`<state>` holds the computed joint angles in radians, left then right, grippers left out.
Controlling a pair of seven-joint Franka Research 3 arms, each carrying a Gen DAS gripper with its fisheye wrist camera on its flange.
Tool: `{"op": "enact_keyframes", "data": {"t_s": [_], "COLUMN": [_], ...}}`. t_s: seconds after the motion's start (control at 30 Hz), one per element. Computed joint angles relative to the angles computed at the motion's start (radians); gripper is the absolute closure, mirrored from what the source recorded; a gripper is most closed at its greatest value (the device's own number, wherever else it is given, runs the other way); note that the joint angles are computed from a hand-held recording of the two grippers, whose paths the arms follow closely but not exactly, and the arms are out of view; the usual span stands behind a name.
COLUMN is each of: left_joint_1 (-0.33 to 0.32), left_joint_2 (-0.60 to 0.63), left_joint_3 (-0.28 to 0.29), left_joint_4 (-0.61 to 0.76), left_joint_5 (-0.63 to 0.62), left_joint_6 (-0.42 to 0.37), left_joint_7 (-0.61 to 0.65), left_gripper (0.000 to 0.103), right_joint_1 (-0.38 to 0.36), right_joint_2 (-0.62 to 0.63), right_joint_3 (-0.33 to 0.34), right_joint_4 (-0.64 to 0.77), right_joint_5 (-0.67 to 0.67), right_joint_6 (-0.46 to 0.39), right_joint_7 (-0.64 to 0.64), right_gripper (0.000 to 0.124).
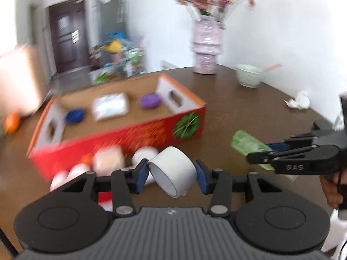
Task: Organize rigid objects
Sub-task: 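Carry the green bottle and tape roll into the box and release both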
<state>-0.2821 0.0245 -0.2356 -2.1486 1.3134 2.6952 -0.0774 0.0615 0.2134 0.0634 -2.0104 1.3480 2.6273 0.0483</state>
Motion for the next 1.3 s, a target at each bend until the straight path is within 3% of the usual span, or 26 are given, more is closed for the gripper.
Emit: {"op": "enact_keyframes", "data": {"t_s": [0.13,0.23,0.4,0.6,0.73,0.9,1.03,1.1,1.17,1.23,1.3], "left_joint_1": [0.002,0.001,0.011,0.027,0.092,0.220,0.285,0.300,0.294,0.281,0.272], "left_joint_2": [-0.163,-0.276,-0.477,-0.646,-0.681,-0.558,-0.370,-0.262,-0.135,-0.012,0.083], "left_joint_3": [-0.028,-0.075,-0.134,-0.172,-0.189,-0.137,-0.091,-0.063,-0.024,0.017,0.049], "left_joint_4": [-0.168,-0.254,-0.383,-0.500,-0.518,-0.433,-0.274,-0.175,-0.060,0.051,0.135], "left_joint_5": [-0.058,-0.098,-0.148,-0.196,-0.164,-0.094,-0.071,-0.040,-0.071,-0.151,-0.250], "left_joint_6": [-0.015,-0.087,-0.121,-0.077,-0.018,0.085,0.096,0.097,0.069,0.046,0.039], "left_joint_7": [-0.136,-0.135,-0.151,-0.158,-0.146,-0.092,0.022,0.067,0.157,0.264,0.370], "left_gripper": [0.056,0.056,0.056,0.056,0.056,0.056,0.056,0.056,0.056,0.056,0.056], "right_joint_1": [0.000,0.021,0.067,0.108,0.137,0.182,0.192,0.197,0.219,0.280,0.366], "right_joint_2": [-0.119,-0.211,-0.369,-0.501,-0.513,-0.411,-0.220,-0.100,0.023,0.148,0.270], "right_joint_3": [-0.009,-0.032,-0.072,-0.099,-0.092,-0.066,-0.040,-0.017,-0.015,-0.062,-0.154], "right_joint_4": [-0.123,-0.206,-0.331,-0.404,-0.381,-0.252,-0.049,0.080,0.205,0.331,0.456], "right_joint_5": [0.095,0.141,0.207,0.227,0.187,0.172,0.055,-0.071,-0.297,-0.550,-0.773], "right_joint_6": [-0.036,-0.068,-0.082,-0.069,-0.035,0.062,0.102,0.148,0.198,0.228,0.231], "right_joint_7": [-0.077,-0.114,-0.163,-0.158,-0.119,-0.113,0.029,0.143,0.337,0.530,0.698], "right_gripper": [0.094,0.094,0.094,0.094,0.094,0.094,0.094,0.094,0.094,0.094,0.094]}}
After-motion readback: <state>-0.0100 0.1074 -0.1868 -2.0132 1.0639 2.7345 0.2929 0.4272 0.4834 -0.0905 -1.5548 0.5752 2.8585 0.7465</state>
